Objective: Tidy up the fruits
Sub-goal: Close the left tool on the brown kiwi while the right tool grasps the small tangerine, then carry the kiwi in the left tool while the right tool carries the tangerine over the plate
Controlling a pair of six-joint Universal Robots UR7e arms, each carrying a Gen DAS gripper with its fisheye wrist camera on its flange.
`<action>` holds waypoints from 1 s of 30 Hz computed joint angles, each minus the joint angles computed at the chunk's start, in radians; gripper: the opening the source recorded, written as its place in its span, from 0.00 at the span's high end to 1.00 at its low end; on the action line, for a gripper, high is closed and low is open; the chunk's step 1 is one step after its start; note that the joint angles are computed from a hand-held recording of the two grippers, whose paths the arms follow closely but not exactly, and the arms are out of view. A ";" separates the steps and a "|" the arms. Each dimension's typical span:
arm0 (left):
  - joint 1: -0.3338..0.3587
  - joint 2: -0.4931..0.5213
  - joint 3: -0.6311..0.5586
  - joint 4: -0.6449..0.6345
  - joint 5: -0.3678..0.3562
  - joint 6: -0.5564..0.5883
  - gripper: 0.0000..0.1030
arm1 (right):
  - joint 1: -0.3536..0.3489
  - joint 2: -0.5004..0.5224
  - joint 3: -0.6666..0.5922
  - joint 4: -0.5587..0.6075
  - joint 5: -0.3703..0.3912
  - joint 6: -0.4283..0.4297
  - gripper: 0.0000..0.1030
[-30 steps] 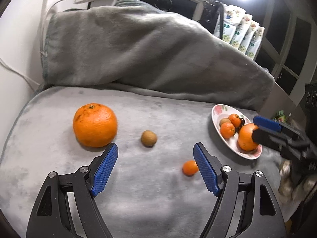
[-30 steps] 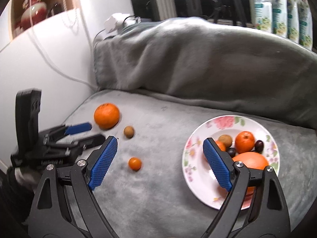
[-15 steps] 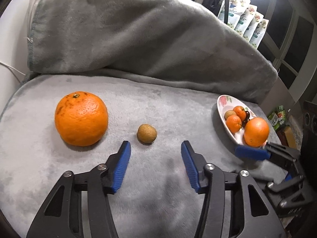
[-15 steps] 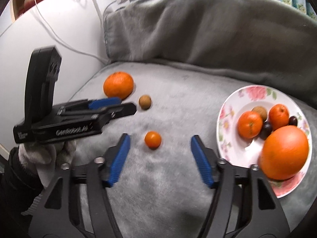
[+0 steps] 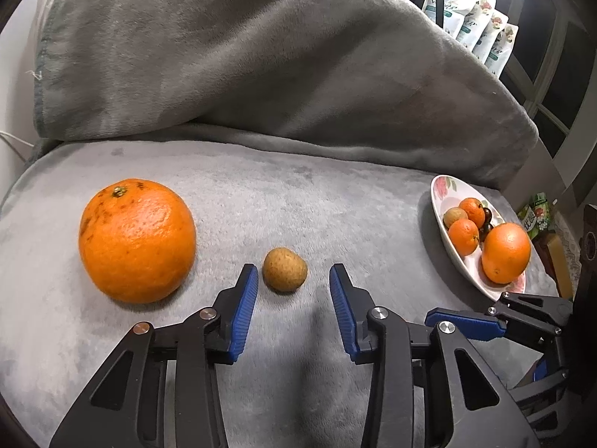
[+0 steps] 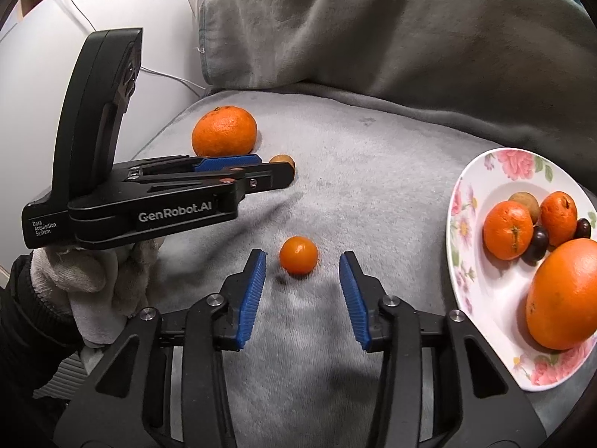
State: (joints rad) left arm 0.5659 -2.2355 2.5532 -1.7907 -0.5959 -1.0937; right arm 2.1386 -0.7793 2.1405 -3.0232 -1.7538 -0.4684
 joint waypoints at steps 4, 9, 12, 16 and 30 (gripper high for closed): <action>0.025 0.023 0.002 -0.043 -0.003 0.028 0.66 | 0.003 0.011 -0.010 0.003 -0.004 -0.001 0.61; 0.058 0.056 0.008 -0.108 -0.008 0.064 0.75 | 0.008 0.025 -0.022 0.013 -0.007 -0.002 0.69; 0.077 0.071 0.013 -0.157 -0.016 0.087 0.76 | 0.013 0.034 -0.026 0.010 -0.016 -0.003 0.71; 0.079 0.075 0.012 -0.159 -0.015 0.090 0.76 | 0.013 0.037 -0.027 0.012 -0.020 -0.001 0.76; -0.063 -0.025 -0.014 0.096 0.003 -0.090 0.76 | -0.006 -0.018 0.020 -0.039 0.015 0.018 0.77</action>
